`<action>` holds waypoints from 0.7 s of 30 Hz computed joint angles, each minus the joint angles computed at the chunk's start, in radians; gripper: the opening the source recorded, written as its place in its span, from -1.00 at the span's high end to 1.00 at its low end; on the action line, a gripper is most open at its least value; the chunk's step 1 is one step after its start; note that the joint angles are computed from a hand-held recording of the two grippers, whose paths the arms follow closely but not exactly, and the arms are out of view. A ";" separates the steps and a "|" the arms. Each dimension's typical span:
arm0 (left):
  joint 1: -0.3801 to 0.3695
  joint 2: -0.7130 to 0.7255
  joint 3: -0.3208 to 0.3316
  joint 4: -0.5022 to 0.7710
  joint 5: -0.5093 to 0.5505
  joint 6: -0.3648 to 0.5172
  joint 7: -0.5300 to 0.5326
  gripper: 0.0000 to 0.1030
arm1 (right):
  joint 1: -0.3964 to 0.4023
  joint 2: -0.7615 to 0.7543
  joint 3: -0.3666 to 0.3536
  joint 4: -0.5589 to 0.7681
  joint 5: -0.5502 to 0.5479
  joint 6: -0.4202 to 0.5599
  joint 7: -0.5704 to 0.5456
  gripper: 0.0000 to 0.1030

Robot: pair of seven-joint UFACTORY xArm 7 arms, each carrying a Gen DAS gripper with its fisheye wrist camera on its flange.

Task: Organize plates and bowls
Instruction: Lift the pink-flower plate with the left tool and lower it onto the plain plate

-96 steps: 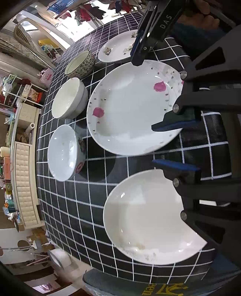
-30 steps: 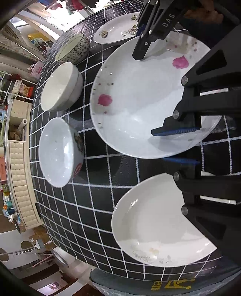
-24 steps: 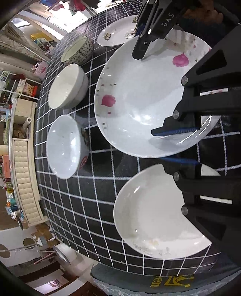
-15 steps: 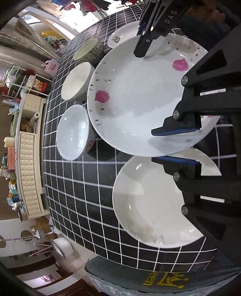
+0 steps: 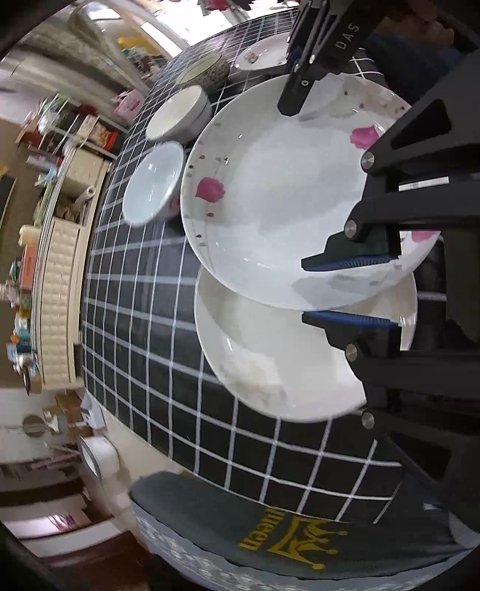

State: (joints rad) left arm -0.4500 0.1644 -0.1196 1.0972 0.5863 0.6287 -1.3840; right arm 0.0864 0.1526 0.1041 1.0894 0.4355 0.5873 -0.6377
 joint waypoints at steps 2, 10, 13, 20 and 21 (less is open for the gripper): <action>0.005 -0.030 0.002 -0.040 0.001 -0.004 -0.016 0.63 | 0.013 0.001 0.006 -0.005 -0.012 -0.008 0.013 0.50; 0.048 -0.112 -0.018 -0.137 0.024 -0.007 -0.070 0.63 | 0.051 0.025 0.020 -0.005 -0.077 -0.012 0.079 0.50; 0.066 -0.124 -0.025 -0.155 0.025 -0.009 -0.071 0.63 | 0.060 0.024 0.026 -0.007 -0.088 -0.016 0.088 0.50; 0.092 -0.126 -0.031 -0.184 0.003 -0.033 -0.052 0.63 | 0.074 0.049 0.033 0.008 -0.113 -0.023 0.123 0.50; 0.095 -0.124 -0.030 -0.187 -0.005 -0.036 -0.048 0.63 | 0.076 0.051 0.035 0.009 -0.116 -0.027 0.124 0.50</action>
